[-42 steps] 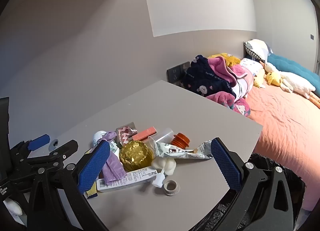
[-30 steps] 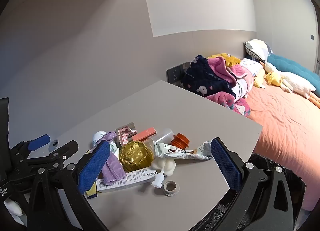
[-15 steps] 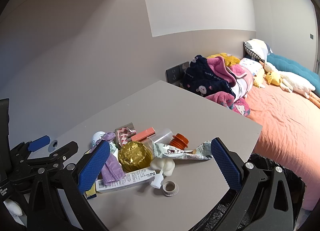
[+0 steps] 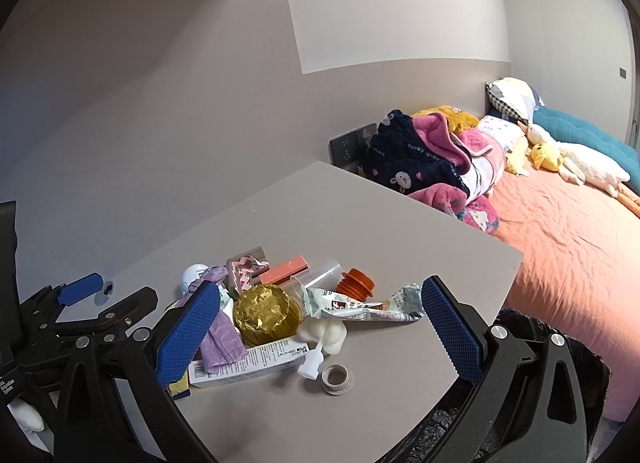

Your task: Collect trash

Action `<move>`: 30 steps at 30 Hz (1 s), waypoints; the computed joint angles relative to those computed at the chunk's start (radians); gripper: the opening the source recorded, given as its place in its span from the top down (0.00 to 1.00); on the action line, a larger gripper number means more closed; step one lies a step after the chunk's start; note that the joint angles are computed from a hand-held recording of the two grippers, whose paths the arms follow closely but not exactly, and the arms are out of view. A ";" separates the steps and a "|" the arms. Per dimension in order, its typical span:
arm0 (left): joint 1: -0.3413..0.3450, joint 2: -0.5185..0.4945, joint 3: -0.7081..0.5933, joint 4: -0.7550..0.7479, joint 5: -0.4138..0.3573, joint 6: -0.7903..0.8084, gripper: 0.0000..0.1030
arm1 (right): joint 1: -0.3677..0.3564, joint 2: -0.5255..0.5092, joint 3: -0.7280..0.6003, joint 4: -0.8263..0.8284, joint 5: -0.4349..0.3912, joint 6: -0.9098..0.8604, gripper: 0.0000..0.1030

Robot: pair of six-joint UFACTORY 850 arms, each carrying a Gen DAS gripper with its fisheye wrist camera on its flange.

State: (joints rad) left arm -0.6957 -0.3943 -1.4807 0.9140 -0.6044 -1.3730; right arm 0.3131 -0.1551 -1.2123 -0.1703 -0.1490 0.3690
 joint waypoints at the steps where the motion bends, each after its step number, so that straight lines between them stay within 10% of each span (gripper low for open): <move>1: 0.000 -0.001 -0.001 0.001 0.002 -0.001 0.06 | 0.004 0.003 0.007 -0.021 0.005 0.024 0.03; 30: -0.002 -0.007 -0.008 0.013 -0.023 -0.017 0.06 | 0.001 -0.007 0.002 -0.025 0.000 0.028 0.03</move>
